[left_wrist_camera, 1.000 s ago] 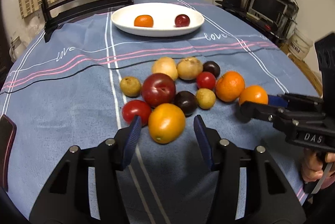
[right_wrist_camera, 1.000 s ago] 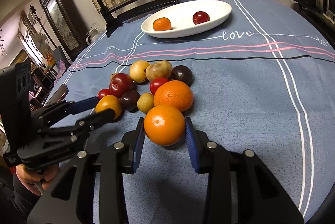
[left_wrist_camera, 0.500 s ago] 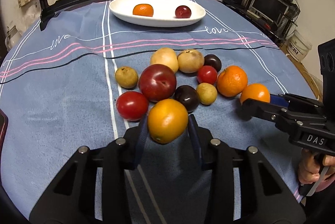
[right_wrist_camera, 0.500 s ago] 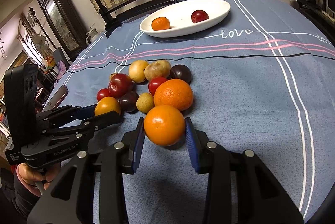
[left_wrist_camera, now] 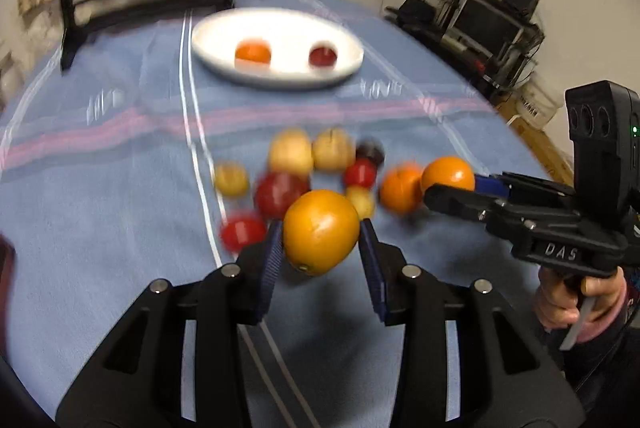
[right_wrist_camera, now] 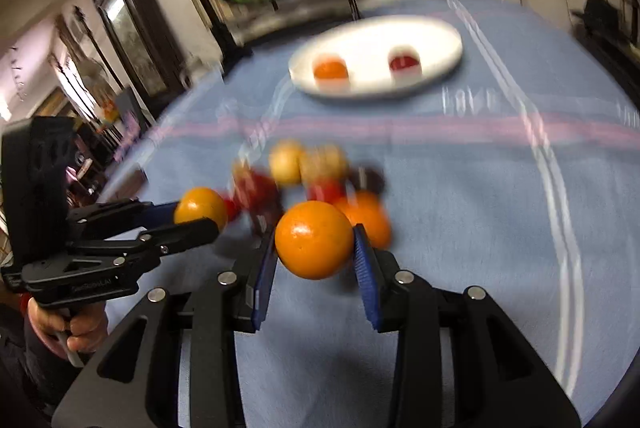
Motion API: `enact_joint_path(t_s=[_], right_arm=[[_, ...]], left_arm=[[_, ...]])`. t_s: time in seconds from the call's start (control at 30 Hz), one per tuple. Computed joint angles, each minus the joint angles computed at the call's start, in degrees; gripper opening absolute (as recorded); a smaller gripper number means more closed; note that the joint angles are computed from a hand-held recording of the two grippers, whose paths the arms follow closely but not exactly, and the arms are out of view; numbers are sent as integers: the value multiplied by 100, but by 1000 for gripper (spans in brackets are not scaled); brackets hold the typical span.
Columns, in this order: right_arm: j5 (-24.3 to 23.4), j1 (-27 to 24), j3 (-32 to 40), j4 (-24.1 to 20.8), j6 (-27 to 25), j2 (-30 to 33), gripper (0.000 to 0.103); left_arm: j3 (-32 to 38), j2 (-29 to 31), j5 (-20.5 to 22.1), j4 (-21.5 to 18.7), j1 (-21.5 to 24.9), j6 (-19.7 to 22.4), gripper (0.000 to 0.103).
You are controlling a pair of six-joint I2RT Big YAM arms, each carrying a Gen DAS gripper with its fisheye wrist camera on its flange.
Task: Organize fruits
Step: 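Carry both fruits onto the white plate and open both tools, then grasp the large mandarin orange with the right tool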
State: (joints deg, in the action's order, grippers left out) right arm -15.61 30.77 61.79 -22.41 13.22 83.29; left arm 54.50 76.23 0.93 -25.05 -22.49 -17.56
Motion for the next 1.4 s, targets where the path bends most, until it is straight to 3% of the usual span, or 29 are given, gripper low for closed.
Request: enact_joint_path(t_s=[0.1,0.17,0.23,0.33,0.5,0.77,0.83,0.9,0.93,1.07,1.2,1.4], right_arm=[[486,-62,656,317,-210,343,38],[597,-106,1154,281,-278,742,38],[596,-148,1802,86,-343,1284,38],[732,-127,2668,-333,-540,2006,38],[813,-120,3603,-1154,-711,2745,38],[706,-122,4153,-1684,-955,3231,38],[731,-114,4187,-1785,-964,3256,41],[781,-102,4178,-1785,-929,3213,49],[829,-106,4109,-1735,-936,3131,52],[853,-95,3490,-1380,-901,2558,58],[1011,-57,2550,-902,-817,1798,61],[1133,30,915,-319,-550,603,62]], left_arm=[[757,323,123,-111,324,251,39],[1322,716,18,-233,480,397,39],[2190,1402,-163,-495,692,536,39],[3180,2216,-86,-947,916,578,39],[4698,3464,-99,-1854,1112,703,39],[5678,4352,-63,-2537,1186,813,39],[5633,4357,-78,-2529,1180,735,43],[5401,4191,-242,-2342,1159,680,78],[5207,4034,-422,-2171,1133,651,83],[4437,3297,-781,-1792,1044,698,90],[2923,2091,-1036,-946,868,496,101],[1123,783,-916,-414,506,123,101]])
